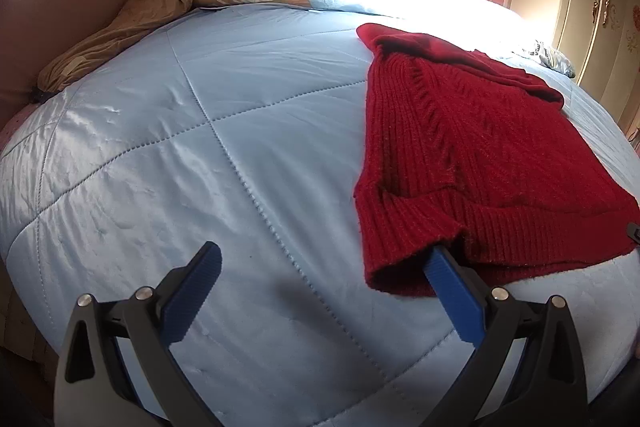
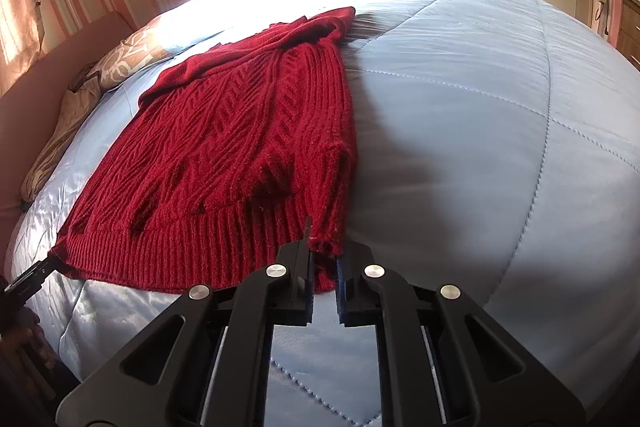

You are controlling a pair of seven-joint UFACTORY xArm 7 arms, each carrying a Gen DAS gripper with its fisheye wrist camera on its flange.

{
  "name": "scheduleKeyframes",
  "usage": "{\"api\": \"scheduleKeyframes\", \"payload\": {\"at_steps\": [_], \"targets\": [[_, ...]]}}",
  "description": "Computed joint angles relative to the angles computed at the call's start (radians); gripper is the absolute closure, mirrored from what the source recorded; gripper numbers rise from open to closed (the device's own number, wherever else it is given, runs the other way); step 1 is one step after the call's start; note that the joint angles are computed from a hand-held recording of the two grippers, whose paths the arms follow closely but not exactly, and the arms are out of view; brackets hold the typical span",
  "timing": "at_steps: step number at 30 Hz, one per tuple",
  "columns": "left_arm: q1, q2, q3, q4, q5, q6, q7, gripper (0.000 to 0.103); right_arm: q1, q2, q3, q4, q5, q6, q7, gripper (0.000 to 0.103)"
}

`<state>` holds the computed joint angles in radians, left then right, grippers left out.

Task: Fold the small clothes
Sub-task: 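Close the right gripper on the ribbed hem while the left gripper closes on the hem too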

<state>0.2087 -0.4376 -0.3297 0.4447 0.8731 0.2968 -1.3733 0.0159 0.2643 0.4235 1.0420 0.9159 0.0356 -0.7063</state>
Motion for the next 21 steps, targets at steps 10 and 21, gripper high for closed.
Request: {"api": "scheduleKeyframes", "payload": {"at_steps": [10,21], "targets": [[0.004,0.039,-0.01,0.017,-0.053,-0.071,0.065,0.002,-0.014,0.003,0.01,0.013,0.048,0.021,-0.042,0.094],[-0.047,0.121,0.069,0.028,-0.185,-0.137,0.173,0.063,0.021,0.002,-0.028,0.026,0.143,0.042,-0.124,0.093]]}}
